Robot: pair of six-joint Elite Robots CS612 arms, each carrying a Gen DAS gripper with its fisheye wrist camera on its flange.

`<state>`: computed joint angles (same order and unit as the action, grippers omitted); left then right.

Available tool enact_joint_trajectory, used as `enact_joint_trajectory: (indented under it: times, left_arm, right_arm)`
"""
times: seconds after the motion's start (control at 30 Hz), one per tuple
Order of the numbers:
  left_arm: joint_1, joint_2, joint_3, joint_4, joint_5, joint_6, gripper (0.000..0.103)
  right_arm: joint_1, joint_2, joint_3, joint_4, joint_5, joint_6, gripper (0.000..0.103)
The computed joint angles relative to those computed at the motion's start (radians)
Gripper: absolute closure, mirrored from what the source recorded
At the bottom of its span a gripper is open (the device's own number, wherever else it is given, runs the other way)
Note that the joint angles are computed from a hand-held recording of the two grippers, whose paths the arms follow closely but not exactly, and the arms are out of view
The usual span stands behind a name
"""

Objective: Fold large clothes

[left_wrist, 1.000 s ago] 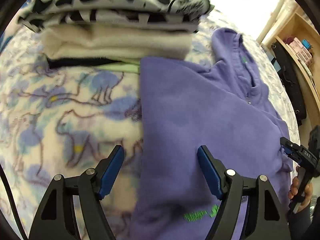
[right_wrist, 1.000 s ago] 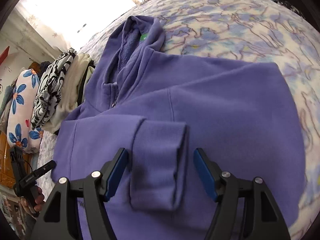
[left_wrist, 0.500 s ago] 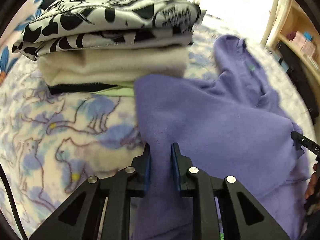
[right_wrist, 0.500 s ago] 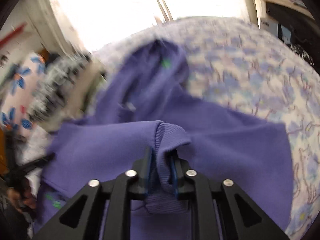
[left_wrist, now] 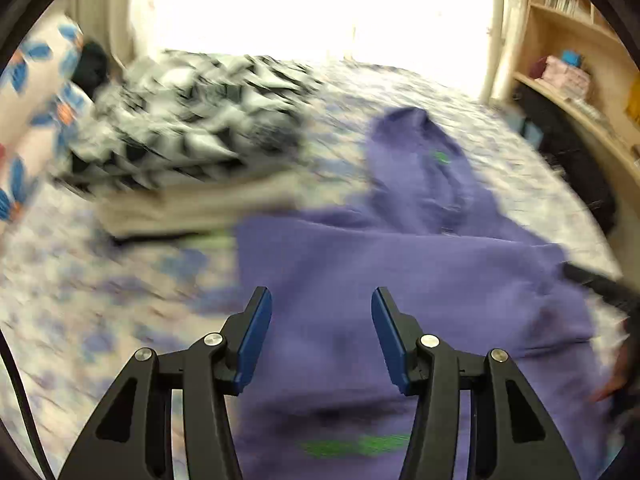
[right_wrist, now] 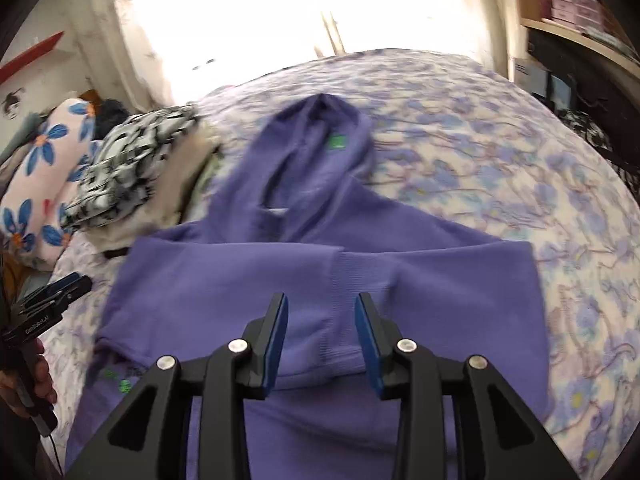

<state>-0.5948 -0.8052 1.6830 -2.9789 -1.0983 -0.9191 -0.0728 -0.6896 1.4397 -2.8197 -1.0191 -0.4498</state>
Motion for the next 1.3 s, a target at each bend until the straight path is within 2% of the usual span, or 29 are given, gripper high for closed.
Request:
enact_joint_trajectory:
  times: [0.07, 0.1, 0.27, 0.3, 0.37, 0.43, 0.5, 0.53, 0.57, 0.67, 0.7, 0.73, 0.77, 0.8, 0.83, 0.97, 1.13, 1.3]
  left_arm:
    - [0.006, 0.014, -0.030, 0.000, -0.085, -0.035, 0.053]
    - [0.004, 0.032, -0.046, -0.031, -0.109, -0.038, 0.053]
    - [-0.009, 0.097, -0.108, -0.019, -0.126, -0.056, 0.053]
    - [-0.008, 0.111, -0.126, 0.035, -0.128, -0.069, 0.053]
    - [-0.006, 0.126, -0.135, 0.072, -0.144, -0.077, 0.053]
    - [-0.004, 0.129, -0.117, 0.027, -0.139, -0.057, 0.051]
    - [-0.006, 0.115, -0.103, 0.052, -0.110, -0.057, 0.052]
    - [-0.004, 0.113, -0.099, 0.063, -0.097, -0.064, 0.051]
    - [-0.002, 0.108, -0.086, 0.054, -0.097, -0.070, 0.052]
    - [0.006, 0.094, -0.055, 0.038, -0.098, -0.102, 0.052]
    - [0.011, 0.093, -0.047, 0.024, -0.103, -0.102, 0.052]
    - [0.012, 0.091, -0.041, 0.019, -0.105, -0.102, 0.052]
    - [0.012, 0.088, -0.035, 0.012, -0.108, -0.101, 0.052]
    - [0.011, 0.089, -0.034, 0.011, -0.106, -0.101, 0.052]
    - [0.011, 0.088, -0.033, 0.013, -0.104, -0.100, 0.052]
    - [0.011, 0.088, -0.040, 0.027, -0.107, -0.106, 0.052]
    - [0.005, 0.071, -0.025, 0.037, -0.118, -0.120, 0.052]
    - [-0.011, 0.039, 0.002, 0.043, -0.106, -0.122, 0.049]
  right_arm:
    - [0.009, -0.005, 0.008, 0.038, 0.025, -0.022, 0.068]
    - [0.015, -0.006, 0.012, 0.058, 0.039, -0.035, 0.068]
    - [0.042, 0.003, 0.012, 0.152, 0.060, -0.058, 0.068]
    - [0.046, 0.007, 0.012, 0.157, 0.047, -0.065, 0.068]
    - [0.053, 0.014, 0.012, 0.160, 0.004, -0.077, 0.068]
    - [0.050, 0.024, 0.011, 0.135, -0.038, -0.083, 0.072]
    - [0.037, 0.030, 0.013, 0.086, -0.058, -0.073, 0.074]
    - [0.026, 0.034, 0.010, 0.059, -0.070, -0.056, 0.089]
    - [0.016, 0.039, 0.001, 0.074, -0.053, -0.050, 0.103]
    - [-0.021, 0.049, -0.037, 0.196, 0.040, -0.026, 0.103]
    - [-0.022, 0.044, -0.027, 0.178, 0.028, -0.007, 0.103]
    - [-0.019, 0.033, -0.010, 0.117, -0.027, 0.013, 0.097]
    - [-0.008, 0.029, 0.012, 0.015, -0.117, 0.043, 0.094]
    - [-0.004, 0.026, 0.025, -0.045, -0.166, 0.045, 0.093]
    - [-0.007, 0.028, 0.030, -0.063, -0.173, 0.049, 0.090]
    - [-0.022, 0.034, 0.007, 0.038, -0.145, 0.076, 0.089]
    - [-0.024, 0.016, 0.031, 0.012, -0.137, 0.074, 0.089]
    - [-0.032, -0.007, 0.059, 0.009, -0.089, 0.068, 0.089]
